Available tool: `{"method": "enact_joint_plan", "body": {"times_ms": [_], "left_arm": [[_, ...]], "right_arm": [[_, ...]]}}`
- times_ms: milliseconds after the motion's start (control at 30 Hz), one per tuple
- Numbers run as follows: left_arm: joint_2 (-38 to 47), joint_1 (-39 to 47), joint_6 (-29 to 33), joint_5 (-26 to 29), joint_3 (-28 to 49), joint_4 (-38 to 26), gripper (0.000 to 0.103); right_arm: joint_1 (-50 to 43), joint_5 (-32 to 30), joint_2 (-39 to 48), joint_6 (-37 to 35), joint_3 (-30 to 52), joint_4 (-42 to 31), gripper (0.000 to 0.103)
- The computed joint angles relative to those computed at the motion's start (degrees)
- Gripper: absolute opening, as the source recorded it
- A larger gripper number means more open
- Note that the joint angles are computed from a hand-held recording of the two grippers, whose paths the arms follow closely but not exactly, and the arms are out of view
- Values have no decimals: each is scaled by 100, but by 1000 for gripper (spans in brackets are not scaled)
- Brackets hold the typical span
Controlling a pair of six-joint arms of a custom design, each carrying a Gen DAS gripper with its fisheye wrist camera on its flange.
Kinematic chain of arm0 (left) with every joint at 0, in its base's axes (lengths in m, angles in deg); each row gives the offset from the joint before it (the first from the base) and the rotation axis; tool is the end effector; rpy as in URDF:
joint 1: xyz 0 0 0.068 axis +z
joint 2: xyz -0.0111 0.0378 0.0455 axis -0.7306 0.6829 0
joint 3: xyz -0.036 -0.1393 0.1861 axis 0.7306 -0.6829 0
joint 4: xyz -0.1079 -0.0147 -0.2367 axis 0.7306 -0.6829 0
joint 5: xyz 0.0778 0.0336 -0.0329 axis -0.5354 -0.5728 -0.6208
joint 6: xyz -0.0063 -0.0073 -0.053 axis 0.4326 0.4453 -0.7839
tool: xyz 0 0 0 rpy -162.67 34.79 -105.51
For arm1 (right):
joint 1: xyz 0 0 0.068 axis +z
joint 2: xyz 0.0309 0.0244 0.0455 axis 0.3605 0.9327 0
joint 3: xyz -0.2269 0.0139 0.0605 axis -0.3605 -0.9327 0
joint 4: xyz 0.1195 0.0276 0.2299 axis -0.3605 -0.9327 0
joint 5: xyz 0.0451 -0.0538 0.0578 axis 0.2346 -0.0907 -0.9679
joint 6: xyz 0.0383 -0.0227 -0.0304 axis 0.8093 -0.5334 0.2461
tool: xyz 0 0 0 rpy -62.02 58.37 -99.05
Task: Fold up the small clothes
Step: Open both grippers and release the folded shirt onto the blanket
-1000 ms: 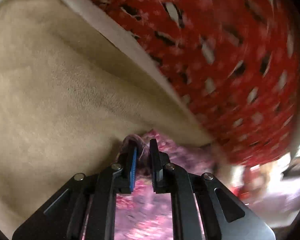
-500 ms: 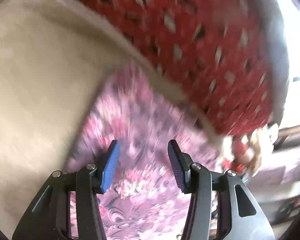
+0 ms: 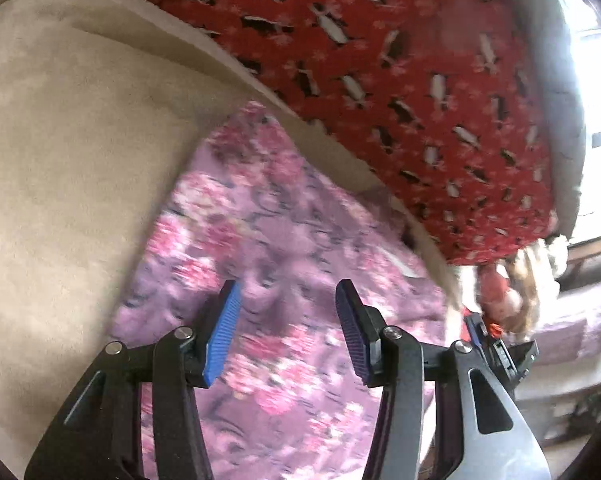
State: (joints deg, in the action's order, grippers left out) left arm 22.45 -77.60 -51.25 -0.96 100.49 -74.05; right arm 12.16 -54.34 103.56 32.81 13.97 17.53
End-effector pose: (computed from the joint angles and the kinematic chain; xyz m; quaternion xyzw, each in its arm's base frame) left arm 0.2257 -0.1336 0.1211 -0.3419 0.8675 -0.2839 0.2236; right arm 0.4129 -0.0409 0.1255 -0.0216 0.9003 0.3292 0.2838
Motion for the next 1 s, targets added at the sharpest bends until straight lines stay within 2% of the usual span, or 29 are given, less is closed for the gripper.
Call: {"method": "enact_joint_plan", "body": {"times_ms": [67, 200, 267, 300, 333, 433, 500, 567, 600, 633, 667, 700, 733, 800, 867, 933, 967, 1000], "left_arm": [[107, -137, 116, -147, 219, -125, 48], [928, -227, 131, -300, 843, -259, 48], [1305, -151, -130, -281, 936, -106, 48], [1322, -115, -236, -269, 866, 22, 48], [1232, -79, -303, -231, 757, 118, 48], [734, 104, -324, 129, 287, 326, 48], [205, 50, -359, 130, -113, 448, 48], [-238, -194, -353, -127, -398, 560, 48], [-283, -394, -360, -377, -373, 448, 52], [-147, -561, -356, -636, -172, 132, 54], [219, -681, -327, -864, 207, -331, 56], [643, -719, -250, -878, 542, -633, 55], [831, -744, -170, -857, 687, -731, 54], [691, -948, -264, -1088, 831, -1095, 53], [455, -1160, -373, -1046, 795, -1127, 53], [406, -1613, -609, -1325, 894, -1352, 53], [509, -1857, -732, -1473, 1007, -1491, 53], [712, -2096, -854, -1612, 1143, -1610, 53]], "right_arm": [[399, -377, -68, -392, 12, -390, 18], [1166, -359, 48, -538, -262, -441, 18], [1674, 327, 585, -329, -32, -407, 16], [1900, 795, 946, -133, 190, -420, 6], [1942, 828, 1018, 191, 124, -34, 3], [1694, 444, 941, 772, 106, 207, 9], [1310, 347, 624, 929, -233, 553, 13], [924, 299, 477, 838, -284, 551, 16], [723, 191, 445, 720, -310, 485, 21], [551, 123, 553, 469, -162, 158, 23], [337, 201, 711, -14, 115, -463, 24], [334, 399, 835, -222, 302, -822, 12], [240, 424, 838, -374, 280, -934, 5], [-14, 391, 283, -393, -295, -717, 15], [-264, 62, -337, -676, -940, -493, 18], [-572, -73, -908, -1110, -1586, -369, 34], [-804, 101, -1244, -1253, -1995, -228, 46], [-912, 229, -1384, -1284, -2237, -123, 49]]}}
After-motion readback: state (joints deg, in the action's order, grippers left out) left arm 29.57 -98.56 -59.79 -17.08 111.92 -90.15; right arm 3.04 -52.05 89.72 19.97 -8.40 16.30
